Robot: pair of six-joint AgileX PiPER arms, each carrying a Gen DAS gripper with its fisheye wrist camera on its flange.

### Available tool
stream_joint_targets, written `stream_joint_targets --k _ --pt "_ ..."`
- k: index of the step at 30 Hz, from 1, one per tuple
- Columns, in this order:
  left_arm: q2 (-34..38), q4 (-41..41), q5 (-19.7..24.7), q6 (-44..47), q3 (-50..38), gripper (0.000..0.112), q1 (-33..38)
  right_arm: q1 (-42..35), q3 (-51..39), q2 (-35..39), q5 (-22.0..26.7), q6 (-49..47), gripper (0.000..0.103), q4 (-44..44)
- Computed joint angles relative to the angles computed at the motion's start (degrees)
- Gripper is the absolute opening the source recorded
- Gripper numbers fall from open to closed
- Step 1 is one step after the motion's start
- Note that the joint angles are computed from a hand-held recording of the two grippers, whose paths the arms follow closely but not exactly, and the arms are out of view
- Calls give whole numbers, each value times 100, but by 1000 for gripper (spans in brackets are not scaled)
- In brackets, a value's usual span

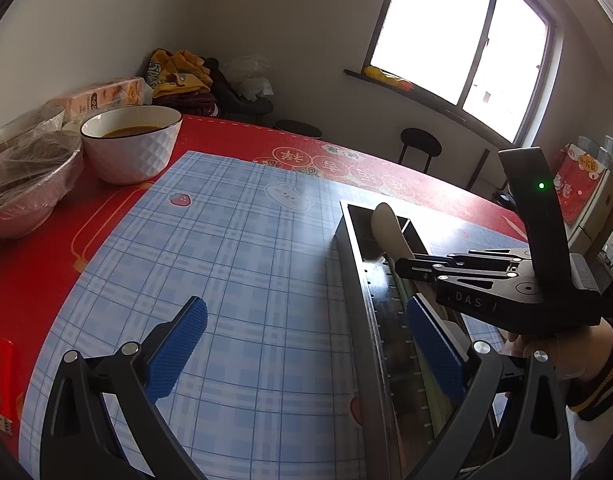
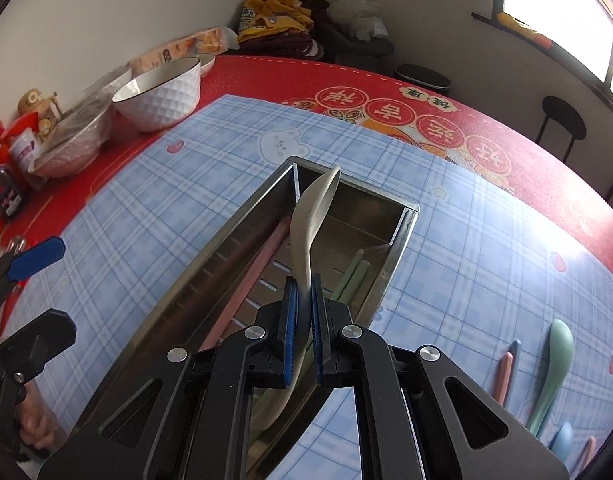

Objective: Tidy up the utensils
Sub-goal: 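Lower the white spoon into the steel tray and open the right tool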

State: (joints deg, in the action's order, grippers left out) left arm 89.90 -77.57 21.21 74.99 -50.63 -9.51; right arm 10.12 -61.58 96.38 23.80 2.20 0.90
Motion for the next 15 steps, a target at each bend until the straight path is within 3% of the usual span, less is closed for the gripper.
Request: stream_joint_targets --k 7,13,15 --pt "28 -121 76 72 3 97 74 117 -147 129 80 379 8 -253" --pt "-22 -538 220 503 85 97 167 -95 277 -278 -245 -331 9 639" --pt "-46 -706 256 688 118 97 175 -287 691 -613 -446 -1115 9 1441"
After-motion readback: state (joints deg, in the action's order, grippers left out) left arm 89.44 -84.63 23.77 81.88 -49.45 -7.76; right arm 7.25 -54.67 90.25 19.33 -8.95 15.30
